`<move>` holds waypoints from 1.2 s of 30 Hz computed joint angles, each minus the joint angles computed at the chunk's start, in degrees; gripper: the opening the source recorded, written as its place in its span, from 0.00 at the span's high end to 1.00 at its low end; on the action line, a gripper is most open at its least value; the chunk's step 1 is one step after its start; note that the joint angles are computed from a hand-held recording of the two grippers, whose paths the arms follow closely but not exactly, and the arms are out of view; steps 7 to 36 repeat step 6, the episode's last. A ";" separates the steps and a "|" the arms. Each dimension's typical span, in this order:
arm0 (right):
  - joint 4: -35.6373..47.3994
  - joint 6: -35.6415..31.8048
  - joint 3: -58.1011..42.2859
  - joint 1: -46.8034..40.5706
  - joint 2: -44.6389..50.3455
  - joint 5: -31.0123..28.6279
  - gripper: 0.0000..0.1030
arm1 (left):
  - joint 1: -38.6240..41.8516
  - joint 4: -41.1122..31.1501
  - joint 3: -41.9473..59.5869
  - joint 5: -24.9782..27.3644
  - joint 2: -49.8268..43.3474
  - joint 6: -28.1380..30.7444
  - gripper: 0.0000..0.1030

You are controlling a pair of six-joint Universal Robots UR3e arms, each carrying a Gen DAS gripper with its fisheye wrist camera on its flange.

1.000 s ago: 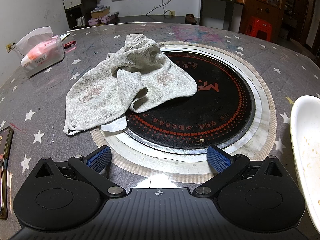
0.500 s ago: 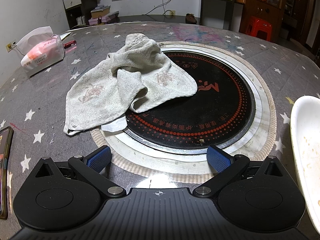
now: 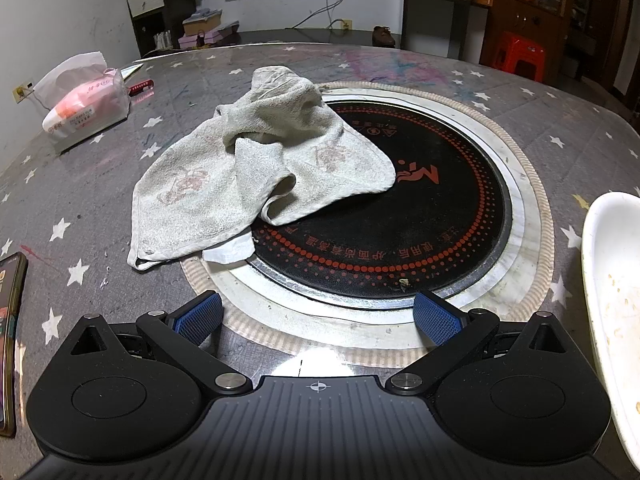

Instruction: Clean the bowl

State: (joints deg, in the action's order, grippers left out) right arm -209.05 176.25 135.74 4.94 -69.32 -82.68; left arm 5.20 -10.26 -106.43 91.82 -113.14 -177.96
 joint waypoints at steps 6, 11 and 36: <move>-0.03 0.00 -0.01 -0.01 0.04 0.01 0.00 | 0.00 -0.12 -0.01 0.06 0.07 -0.05 0.00; -0.03 0.00 -0.01 -0.01 0.04 0.01 0.00 | 0.00 -0.12 -0.01 0.06 0.07 -0.05 0.00; -0.03 0.00 -0.01 -0.01 0.04 0.01 0.00 | 0.00 -0.12 -0.01 0.06 0.07 -0.05 0.00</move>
